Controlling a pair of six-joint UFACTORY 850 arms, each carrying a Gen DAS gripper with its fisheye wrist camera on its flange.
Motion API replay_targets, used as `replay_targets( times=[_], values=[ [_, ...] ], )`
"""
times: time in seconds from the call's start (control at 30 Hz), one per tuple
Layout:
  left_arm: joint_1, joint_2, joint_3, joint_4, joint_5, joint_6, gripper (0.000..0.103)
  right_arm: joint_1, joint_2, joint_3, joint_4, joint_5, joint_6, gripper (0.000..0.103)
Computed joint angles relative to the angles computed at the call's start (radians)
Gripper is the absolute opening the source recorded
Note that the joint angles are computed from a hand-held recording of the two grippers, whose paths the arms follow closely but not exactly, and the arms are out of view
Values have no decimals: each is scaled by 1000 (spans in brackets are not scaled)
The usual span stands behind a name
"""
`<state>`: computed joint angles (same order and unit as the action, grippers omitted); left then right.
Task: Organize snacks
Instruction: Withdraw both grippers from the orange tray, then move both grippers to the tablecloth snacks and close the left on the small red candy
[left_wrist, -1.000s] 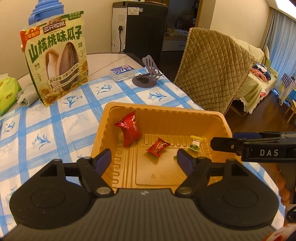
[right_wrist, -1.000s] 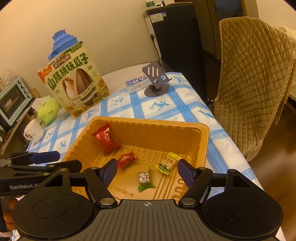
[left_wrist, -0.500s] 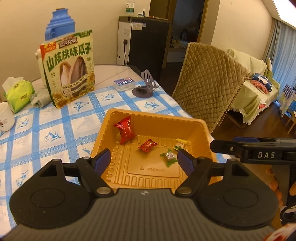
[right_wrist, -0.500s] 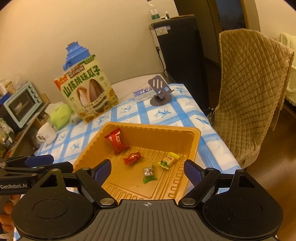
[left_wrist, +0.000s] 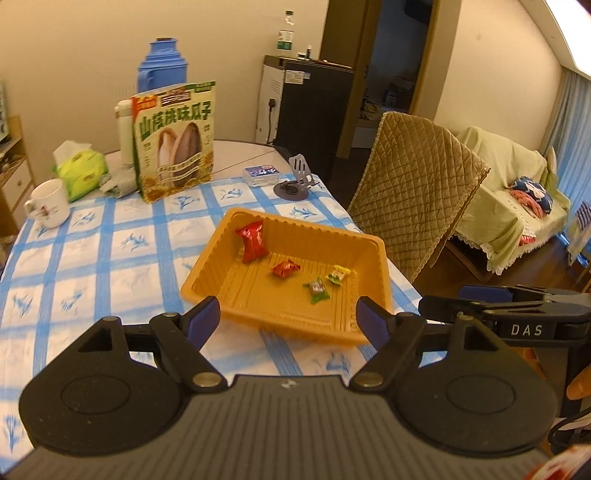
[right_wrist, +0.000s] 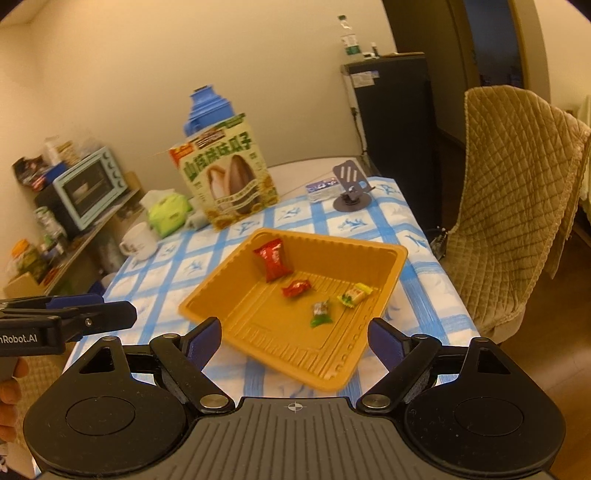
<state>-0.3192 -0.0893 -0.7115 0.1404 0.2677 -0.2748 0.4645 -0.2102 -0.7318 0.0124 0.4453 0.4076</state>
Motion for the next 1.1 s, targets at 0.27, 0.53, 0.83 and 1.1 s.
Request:
replay_targets(
  times=[0.27, 0.53, 0.83, 1.1],
  values=[
    [-78, 159, 160, -475, 5, 340, 80, 18, 82, 103, -172, 4, 98, 86],
    [-167, 266, 283, -921, 54, 624, 80, 28, 120, 163, -363, 5, 219, 86],
    [-264, 349, 392, -1286, 120, 805, 80, 56, 108, 183, -538, 13, 320, 86],
    [-310, 374, 460, -1451, 131, 849, 80, 86, 63, 175, -630, 16, 376, 86]
  ],
)
